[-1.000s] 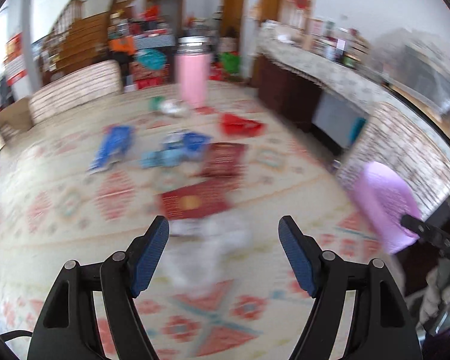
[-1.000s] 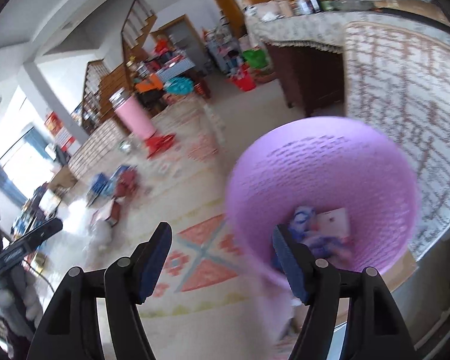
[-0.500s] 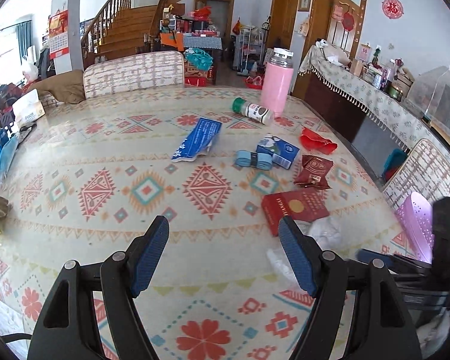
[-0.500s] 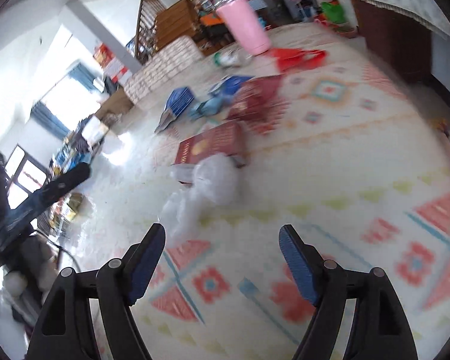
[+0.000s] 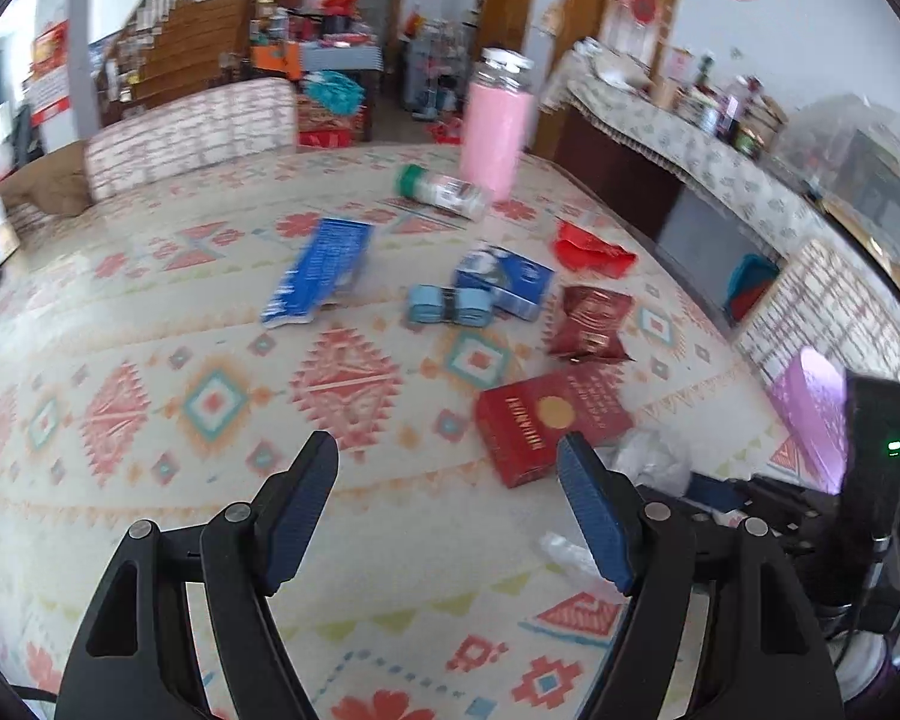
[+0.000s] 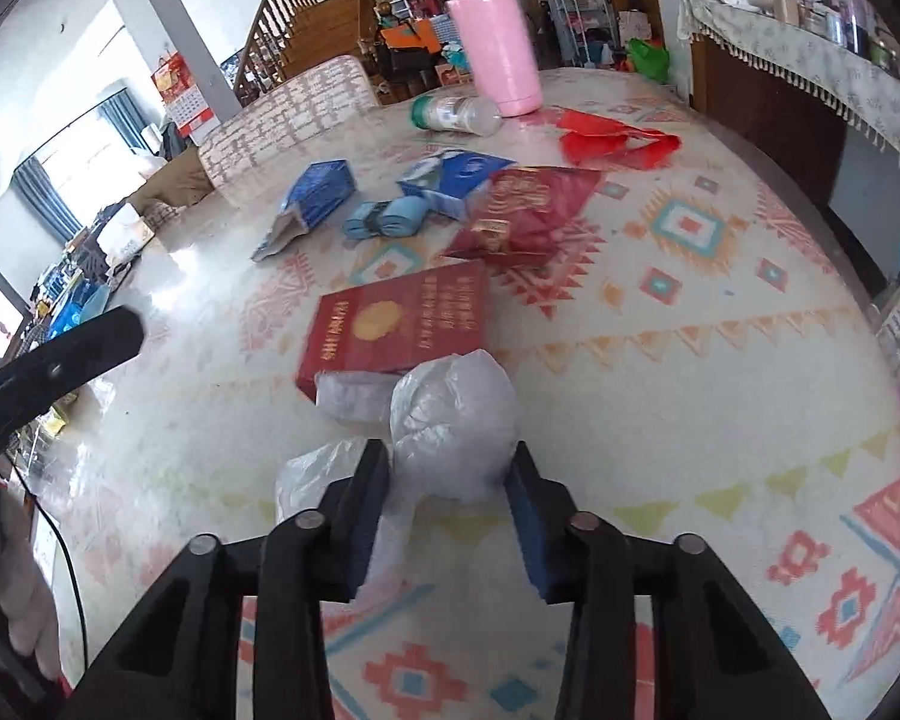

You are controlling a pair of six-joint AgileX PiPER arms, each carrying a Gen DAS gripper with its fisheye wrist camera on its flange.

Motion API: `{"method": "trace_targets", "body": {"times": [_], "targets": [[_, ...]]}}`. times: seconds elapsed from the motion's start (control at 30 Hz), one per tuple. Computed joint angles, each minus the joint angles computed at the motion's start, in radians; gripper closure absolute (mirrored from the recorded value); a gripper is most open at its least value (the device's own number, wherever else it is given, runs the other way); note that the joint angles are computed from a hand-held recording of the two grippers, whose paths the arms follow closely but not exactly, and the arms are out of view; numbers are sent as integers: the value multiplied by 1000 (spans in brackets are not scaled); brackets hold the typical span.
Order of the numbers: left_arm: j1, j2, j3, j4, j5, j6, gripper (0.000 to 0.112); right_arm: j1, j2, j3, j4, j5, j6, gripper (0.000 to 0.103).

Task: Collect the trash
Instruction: 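Grasp the red SHUANGXI box with the left gripper while the right approaches the clear plastic bag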

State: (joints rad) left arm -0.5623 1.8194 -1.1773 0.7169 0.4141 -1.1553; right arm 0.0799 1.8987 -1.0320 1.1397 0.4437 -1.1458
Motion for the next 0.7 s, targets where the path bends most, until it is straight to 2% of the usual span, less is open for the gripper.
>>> {"method": "trace_targets", "body": {"times": [0.13, 0.27, 0.5, 0.67, 0.7], "targets": [[2, 124, -150, -149, 26, 230, 38, -97, -26, 47, 77, 6, -102, 63], [27, 242, -305, -355, 47, 470, 38, -210, -10, 60, 207, 64, -232, 63], [92, 412, -544, -720, 145, 841, 38, -287, 17, 65, 279, 160, -295, 63], [108, 410, -517, -915, 157, 1025, 36, -309, 32, 54, 279, 202, -275, 63], [102, 398, -495, -917, 150, 1035, 36, -313, 33, 53, 279, 205, -273, 63]]}}
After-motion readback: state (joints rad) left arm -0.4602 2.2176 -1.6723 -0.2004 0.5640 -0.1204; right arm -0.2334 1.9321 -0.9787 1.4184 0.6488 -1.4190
